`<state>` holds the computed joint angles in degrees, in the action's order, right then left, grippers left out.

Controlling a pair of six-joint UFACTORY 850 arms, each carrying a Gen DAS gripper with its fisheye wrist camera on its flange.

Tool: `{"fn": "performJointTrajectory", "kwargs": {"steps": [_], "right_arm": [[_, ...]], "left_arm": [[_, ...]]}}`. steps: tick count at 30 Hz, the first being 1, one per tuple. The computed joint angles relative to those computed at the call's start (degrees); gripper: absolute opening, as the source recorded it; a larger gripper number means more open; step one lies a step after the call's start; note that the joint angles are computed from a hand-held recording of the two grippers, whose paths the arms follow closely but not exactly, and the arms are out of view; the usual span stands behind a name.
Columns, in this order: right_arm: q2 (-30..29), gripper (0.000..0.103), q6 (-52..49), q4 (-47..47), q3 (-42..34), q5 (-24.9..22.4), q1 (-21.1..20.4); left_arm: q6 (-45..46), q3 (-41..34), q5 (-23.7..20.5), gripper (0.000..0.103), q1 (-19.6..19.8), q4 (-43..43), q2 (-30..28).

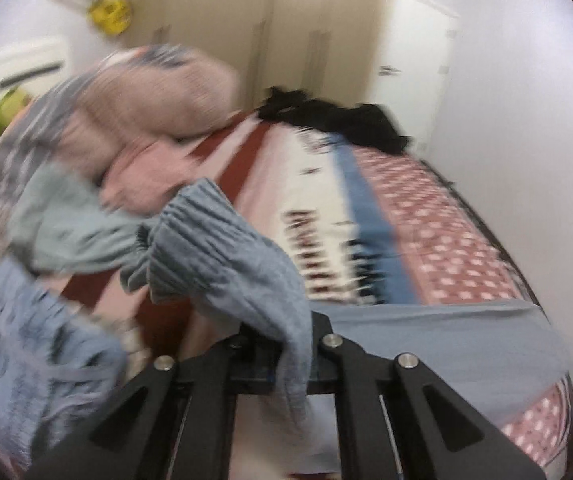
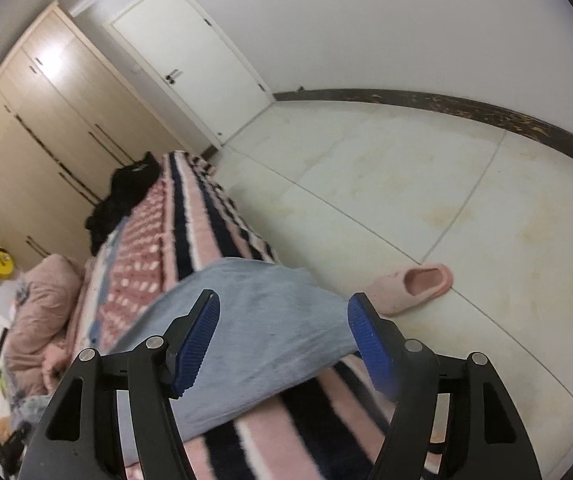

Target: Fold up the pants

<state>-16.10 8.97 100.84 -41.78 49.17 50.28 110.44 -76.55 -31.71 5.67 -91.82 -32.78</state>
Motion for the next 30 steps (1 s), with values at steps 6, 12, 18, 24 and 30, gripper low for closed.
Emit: {"fn": "performJointTrajectory", "kwargs": {"steps": [6, 12, 18, 24, 30], "right_arm": [[-1.3, 0.064, 0.5, -6.4, -2.3, -1.4, -0.1], [-5.0, 0.064, 4.0, -16.9, -5.7, -6.2, -1.0], [-9.2, 0.064, 0.4, -25.0, -11.6, -12.7, -2.7], [-14.6, 0.075, -0.7, -35.6, -20.4, -18.5, -4.7], [-24.2, 0.085, 5.9, -48.4, -34.2, -27.1, -8.1]], "left_arm": [[1.3, 5.3, -1.3, 0.004, -9.2, 5.9, 2.9], [-3.7, 6.9, 4.7, 0.007, -16.8, 18.8, -0.3], [-9.4, 6.0, -6.0, 0.063, -12.6, 27.2, -0.5], [-2.3, 9.0, -4.7, 0.072, -6.2, 22.3, 3.1], [-6.3, 6.2, -1.1, 0.072, -3.8, 25.8, -0.9]]}}
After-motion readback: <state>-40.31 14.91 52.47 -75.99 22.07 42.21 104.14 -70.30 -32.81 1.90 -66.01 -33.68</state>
